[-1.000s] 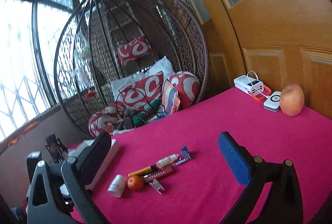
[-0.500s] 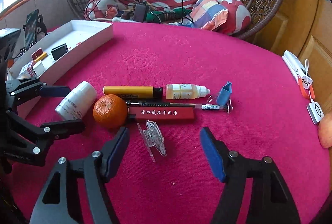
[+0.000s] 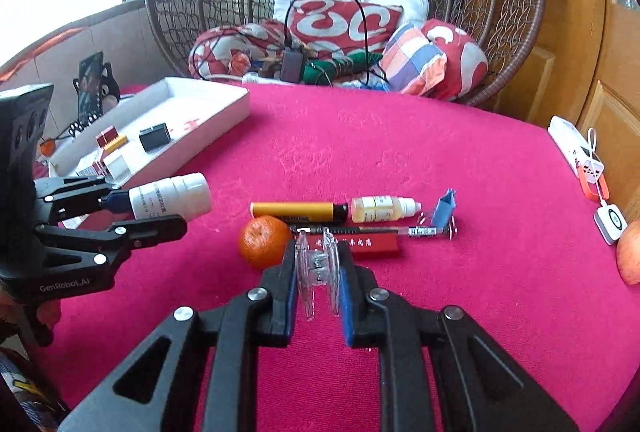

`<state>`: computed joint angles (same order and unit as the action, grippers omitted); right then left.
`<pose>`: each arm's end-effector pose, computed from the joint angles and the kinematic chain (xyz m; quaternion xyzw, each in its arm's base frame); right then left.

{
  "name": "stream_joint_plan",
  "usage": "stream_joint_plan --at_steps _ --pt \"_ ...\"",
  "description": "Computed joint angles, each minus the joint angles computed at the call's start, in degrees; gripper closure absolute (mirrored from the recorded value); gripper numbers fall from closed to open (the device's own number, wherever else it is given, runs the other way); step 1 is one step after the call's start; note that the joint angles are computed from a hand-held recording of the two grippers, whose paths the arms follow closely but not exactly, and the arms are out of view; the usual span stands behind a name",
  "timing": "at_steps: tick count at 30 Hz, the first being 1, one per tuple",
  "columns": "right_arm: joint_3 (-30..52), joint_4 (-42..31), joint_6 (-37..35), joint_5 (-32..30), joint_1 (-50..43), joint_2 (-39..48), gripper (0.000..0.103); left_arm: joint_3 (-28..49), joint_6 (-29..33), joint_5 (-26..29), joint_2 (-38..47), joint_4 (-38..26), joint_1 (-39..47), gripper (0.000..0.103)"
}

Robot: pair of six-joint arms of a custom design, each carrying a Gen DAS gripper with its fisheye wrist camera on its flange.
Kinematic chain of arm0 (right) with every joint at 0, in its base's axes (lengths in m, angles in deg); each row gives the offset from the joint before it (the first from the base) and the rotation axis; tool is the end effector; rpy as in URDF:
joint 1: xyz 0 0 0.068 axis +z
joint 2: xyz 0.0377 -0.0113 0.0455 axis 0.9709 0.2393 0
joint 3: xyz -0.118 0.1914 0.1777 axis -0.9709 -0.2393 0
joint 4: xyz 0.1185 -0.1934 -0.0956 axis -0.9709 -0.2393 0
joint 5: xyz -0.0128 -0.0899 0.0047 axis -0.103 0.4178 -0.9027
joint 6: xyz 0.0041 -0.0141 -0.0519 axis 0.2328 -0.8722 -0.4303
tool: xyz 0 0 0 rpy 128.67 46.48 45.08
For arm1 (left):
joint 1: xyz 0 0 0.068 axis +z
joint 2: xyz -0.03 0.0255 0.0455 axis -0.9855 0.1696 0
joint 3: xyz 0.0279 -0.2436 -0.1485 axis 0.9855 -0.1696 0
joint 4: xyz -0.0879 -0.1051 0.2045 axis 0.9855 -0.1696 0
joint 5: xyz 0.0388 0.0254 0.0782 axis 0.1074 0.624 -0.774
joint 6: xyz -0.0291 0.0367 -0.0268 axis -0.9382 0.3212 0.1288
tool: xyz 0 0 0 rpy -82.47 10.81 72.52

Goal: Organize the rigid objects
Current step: 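Grasp the white pill bottle with the left gripper while the right grasps the clear plastic clip, then carry the pill bottle and clear clip over the white tray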

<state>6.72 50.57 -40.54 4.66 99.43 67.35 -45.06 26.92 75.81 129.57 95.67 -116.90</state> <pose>0.1969 0.0822 0.0805 -0.1988 0.8664 0.0467 0.4557 0.2230 -0.1641 0.1270 0.1729 0.8883 -0.1626 0.3932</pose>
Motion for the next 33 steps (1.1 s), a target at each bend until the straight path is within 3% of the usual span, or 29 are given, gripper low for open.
stream_joint_plan --at_steps 5,10,16,21,27,33 --pt "-2.14 1.64 1.84 -0.02 3.47 -7.31 0.087 -4.44 0.09 -4.17 -9.07 1.07 -0.36 0.067" --pt "-1.2 3.11 4.5 -0.55 6.16 -8.75 0.087 -7.79 0.78 -7.23 -16.33 0.96 1.86 0.067" --pt "1.97 0.35 6.02 0.7 9.98 -9.24 0.087 -10.21 0.55 -6.11 -21.53 -0.28 8.78 0.067" --pt "6.08 -5.12 6.23 0.8 13.03 -10.99 0.087 -11.77 2.02 -4.38 -26.46 -1.64 15.88 0.067" --pt "11.87 -10.27 5.21 2.73 17.86 -10.39 0.087 -12.8 3.49 1.49 -30.51 -3.66 28.24 0.067" --pt "22.23 -18.57 5.74 -0.11 20.18 -6.98 0.087 -4.67 8.34 8.85 -24.36 -6.19 39.54 0.067"
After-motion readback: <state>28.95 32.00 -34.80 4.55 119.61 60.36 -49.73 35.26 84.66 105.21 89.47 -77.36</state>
